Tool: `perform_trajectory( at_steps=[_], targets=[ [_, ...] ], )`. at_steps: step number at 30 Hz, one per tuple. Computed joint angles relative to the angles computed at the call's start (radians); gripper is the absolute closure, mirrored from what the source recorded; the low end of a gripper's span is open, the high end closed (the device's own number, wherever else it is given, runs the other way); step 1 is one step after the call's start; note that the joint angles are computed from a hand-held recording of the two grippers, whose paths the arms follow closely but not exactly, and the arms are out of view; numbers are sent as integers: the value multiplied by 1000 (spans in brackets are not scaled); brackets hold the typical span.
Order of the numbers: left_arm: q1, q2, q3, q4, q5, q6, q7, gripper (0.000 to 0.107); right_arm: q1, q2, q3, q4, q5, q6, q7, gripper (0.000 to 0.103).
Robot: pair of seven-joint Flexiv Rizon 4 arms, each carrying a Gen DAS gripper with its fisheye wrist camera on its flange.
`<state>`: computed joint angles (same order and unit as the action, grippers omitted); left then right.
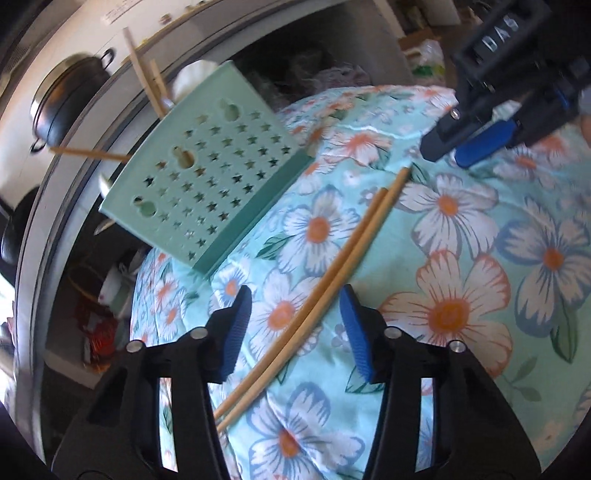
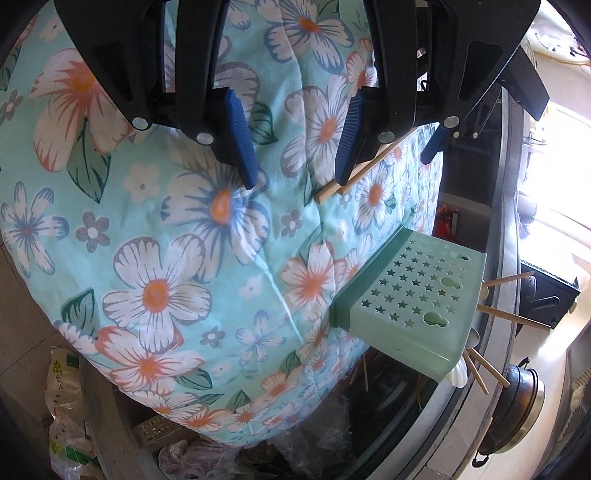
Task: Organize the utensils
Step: 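Move both open tools down over the two chopsticks on the quilt, then grasp one wooden chopstick with the left tool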
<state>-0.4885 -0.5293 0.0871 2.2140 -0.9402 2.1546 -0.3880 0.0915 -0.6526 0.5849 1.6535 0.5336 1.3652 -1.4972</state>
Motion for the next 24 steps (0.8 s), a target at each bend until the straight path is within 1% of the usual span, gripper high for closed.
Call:
perform_trajectory(
  at_steps=[2,4,5,7,8,10,15,17,19,22,24],
  targets=[
    [5,-13,5,-9,26,-4,28,67,2,2,-2,2,0,1,-1,60],
    [3,-17,12,-19,28,-28,54,75,6,6,-7,6,-3,3,2,60],
    [7,-17,13,-21,41,-36,56,77,6,9,-8,10,-2,5,3,60],
    [12,-19,18,-23,67,-54,59,87,10,11,-11,11,-4,6,8,60],
    [9,-24,24,-24,79,-53,58,88,12,12,-13,12,-6,6,11,60],
    [10,-31,31,-20,117,-37,53,96,14,14,-16,15,-8,8,17,60],
    [21,-7,32,4,163,-46,27,96,23,20,-25,23,-20,13,34,60],
    [7,8,43,15,157,-67,31,97,23,21,-26,24,-25,13,39,60],
    [-18,29,56,36,140,-79,35,97,25,24,-27,27,-30,14,44,60],
    [-55,75,70,66,99,-125,46,97,26,28,-28,30,-36,14,51,60],
    [-99,108,90,88,51,-158,62,97,23,31,-25,34,-37,15,52,60]
  ],
)
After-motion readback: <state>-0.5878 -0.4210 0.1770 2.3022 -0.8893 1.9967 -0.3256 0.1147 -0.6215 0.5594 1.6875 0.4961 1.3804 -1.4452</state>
